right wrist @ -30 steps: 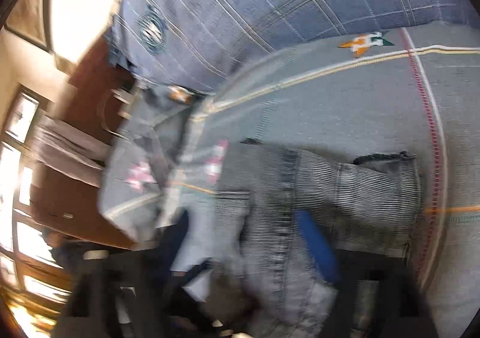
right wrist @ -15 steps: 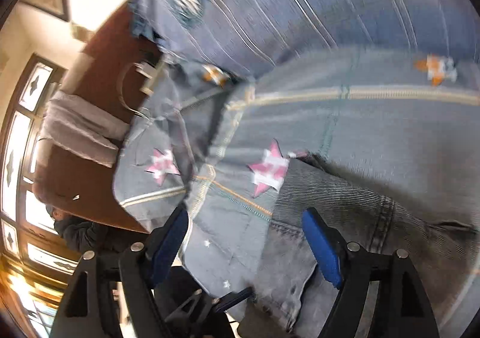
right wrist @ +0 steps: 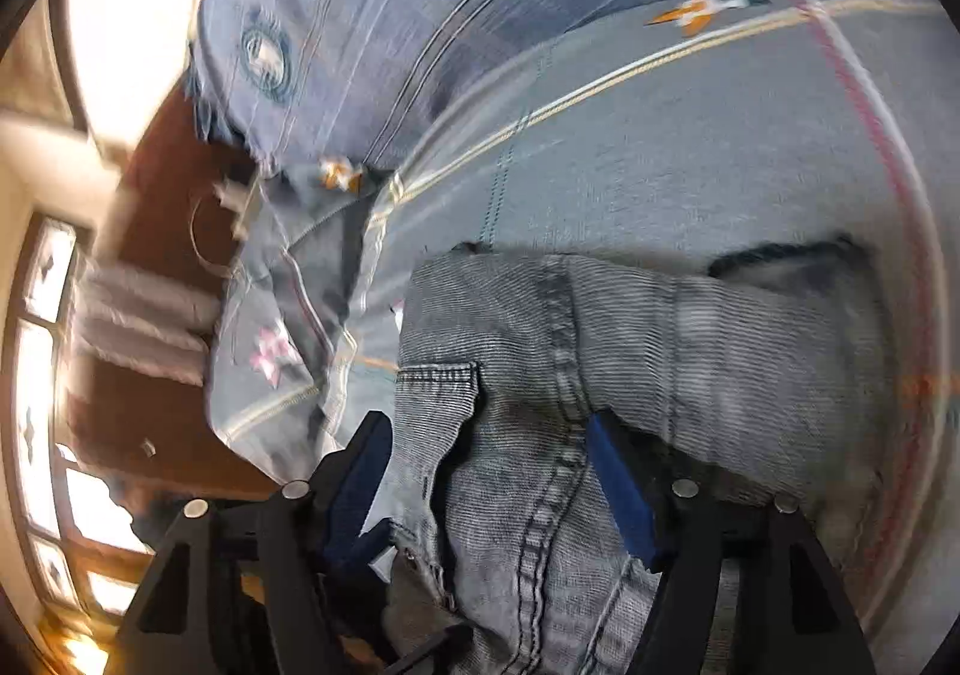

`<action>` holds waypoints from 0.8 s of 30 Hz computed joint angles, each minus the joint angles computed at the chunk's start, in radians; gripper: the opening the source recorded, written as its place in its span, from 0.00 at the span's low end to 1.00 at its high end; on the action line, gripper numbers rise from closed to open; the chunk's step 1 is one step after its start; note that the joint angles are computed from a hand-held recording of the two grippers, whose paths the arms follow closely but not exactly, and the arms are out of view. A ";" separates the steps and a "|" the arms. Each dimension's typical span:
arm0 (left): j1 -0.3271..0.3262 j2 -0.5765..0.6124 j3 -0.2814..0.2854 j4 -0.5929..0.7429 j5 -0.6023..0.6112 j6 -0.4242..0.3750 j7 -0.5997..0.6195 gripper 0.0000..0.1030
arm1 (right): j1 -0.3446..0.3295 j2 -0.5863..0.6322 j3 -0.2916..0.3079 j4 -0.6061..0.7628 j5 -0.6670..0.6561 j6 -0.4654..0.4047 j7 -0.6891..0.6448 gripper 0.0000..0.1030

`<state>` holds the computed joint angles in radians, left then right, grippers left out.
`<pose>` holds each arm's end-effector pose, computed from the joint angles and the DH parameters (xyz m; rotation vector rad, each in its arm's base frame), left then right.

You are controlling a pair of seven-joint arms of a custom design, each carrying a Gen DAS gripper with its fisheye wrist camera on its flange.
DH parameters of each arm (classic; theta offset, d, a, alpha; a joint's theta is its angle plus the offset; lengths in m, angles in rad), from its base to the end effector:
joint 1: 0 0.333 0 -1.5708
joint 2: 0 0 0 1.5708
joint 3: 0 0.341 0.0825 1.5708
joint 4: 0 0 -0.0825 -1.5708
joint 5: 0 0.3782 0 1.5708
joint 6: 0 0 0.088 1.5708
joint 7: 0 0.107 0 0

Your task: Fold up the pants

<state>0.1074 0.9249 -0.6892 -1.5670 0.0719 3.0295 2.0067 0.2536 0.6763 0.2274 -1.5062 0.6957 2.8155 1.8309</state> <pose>0.7013 -0.2972 0.2820 -1.1944 2.4695 -1.1695 0.7069 0.2870 0.3590 -1.2374 2.0218 0.3205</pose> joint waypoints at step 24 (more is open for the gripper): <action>0.157 0.047 -0.112 0.039 -0.223 -0.123 -0.029 0.79 | 0.014 -0.111 0.037 -0.182 0.101 0.100 -0.149 0.71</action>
